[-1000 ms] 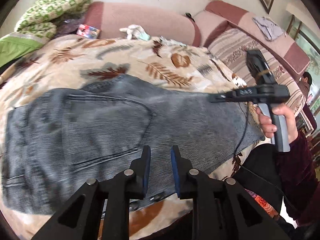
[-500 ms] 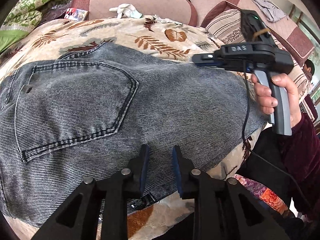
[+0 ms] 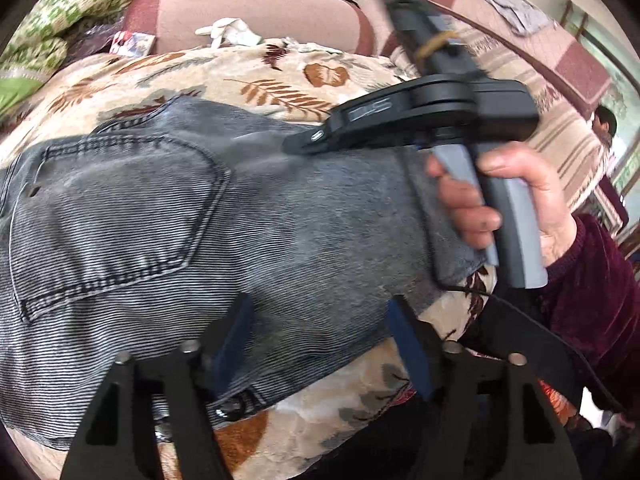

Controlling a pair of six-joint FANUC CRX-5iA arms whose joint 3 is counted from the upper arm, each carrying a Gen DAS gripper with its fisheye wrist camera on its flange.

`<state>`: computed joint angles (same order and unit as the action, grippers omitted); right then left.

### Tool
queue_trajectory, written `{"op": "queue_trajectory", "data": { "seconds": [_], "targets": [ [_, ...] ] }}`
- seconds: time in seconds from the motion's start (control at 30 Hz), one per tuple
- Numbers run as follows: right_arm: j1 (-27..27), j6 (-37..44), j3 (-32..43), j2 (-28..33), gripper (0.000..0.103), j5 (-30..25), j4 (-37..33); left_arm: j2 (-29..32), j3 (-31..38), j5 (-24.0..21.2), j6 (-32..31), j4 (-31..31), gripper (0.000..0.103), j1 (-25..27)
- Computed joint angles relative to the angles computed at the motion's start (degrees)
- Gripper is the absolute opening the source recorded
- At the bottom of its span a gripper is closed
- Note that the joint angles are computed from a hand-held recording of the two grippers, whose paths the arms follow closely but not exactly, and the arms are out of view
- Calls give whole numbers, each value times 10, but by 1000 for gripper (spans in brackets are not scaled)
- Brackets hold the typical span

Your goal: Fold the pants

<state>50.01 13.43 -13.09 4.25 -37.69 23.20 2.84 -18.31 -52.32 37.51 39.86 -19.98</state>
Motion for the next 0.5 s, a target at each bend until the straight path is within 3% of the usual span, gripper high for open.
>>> {"op": "queue_trajectory", "data": {
  "seconds": [0.13,0.2,0.3,0.4,0.5],
  "targets": [
    [6,-17,-6,-5,14,-7,9,-15,-7,21,-14,-24,77,-8],
    [11,-67,-44,-34,14,15,50,-16,-8,12,-19,-9,77,1],
    [20,-122,-83,-70,14,5,91,-36,-22,55,-10,2,77,13],
    [19,-175,-112,-91,14,13,130,-49,-23,89,14,10,77,39],
    [17,-166,-106,-86,14,18,116,-42,-3,100,74,-1,77,72]
  ]
}}
